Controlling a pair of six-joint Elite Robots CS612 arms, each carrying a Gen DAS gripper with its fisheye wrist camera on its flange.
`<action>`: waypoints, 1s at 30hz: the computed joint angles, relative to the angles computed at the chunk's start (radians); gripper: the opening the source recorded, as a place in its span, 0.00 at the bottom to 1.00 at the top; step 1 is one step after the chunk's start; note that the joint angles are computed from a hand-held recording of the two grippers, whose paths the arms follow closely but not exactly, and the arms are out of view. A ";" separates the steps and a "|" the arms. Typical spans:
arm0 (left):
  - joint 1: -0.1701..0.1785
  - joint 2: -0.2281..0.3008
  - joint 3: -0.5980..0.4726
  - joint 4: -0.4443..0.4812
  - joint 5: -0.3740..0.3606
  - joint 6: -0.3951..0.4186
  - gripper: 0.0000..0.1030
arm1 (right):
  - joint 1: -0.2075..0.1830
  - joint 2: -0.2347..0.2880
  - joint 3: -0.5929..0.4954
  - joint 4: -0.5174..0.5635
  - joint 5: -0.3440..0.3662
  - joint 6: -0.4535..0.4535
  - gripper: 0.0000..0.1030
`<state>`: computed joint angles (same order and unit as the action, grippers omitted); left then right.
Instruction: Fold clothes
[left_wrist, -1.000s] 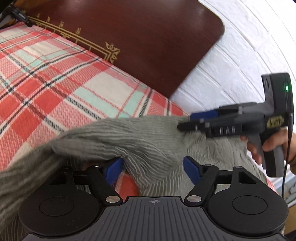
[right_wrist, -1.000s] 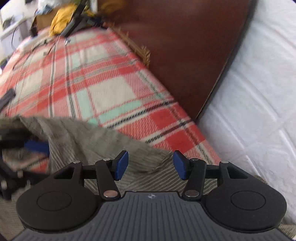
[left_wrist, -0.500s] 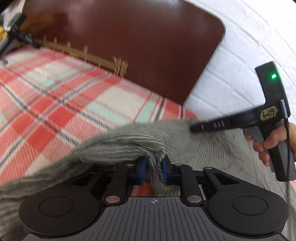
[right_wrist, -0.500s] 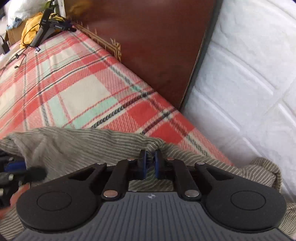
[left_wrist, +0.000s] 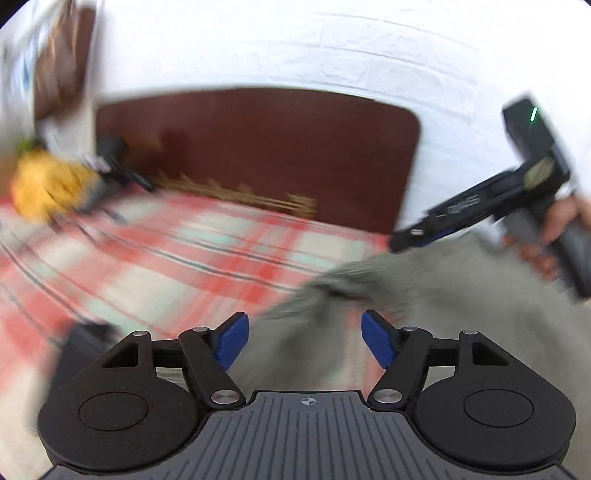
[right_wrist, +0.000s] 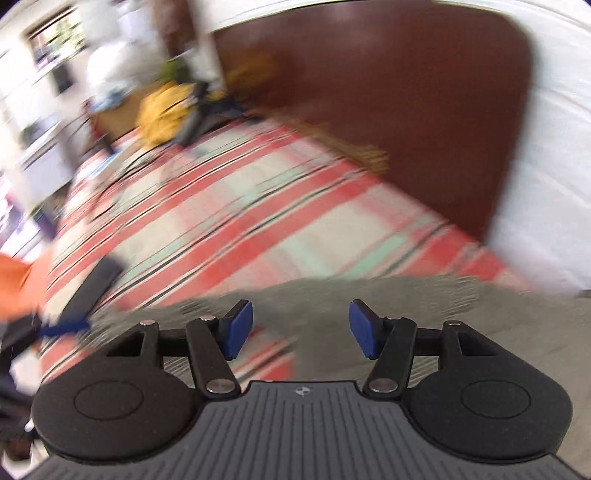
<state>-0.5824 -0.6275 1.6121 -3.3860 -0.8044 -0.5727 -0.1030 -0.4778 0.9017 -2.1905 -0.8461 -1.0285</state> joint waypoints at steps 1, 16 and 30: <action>-0.004 -0.006 0.010 0.041 0.039 0.009 0.79 | 0.003 -0.022 0.037 0.000 -0.003 -0.037 0.62; -0.011 -0.010 0.056 0.103 -0.151 0.125 0.01 | -0.004 -0.161 0.241 0.147 -0.086 0.008 0.67; -0.037 -0.045 0.147 0.020 -0.168 -0.011 0.57 | 0.027 -0.161 0.359 -0.041 -0.185 0.145 0.07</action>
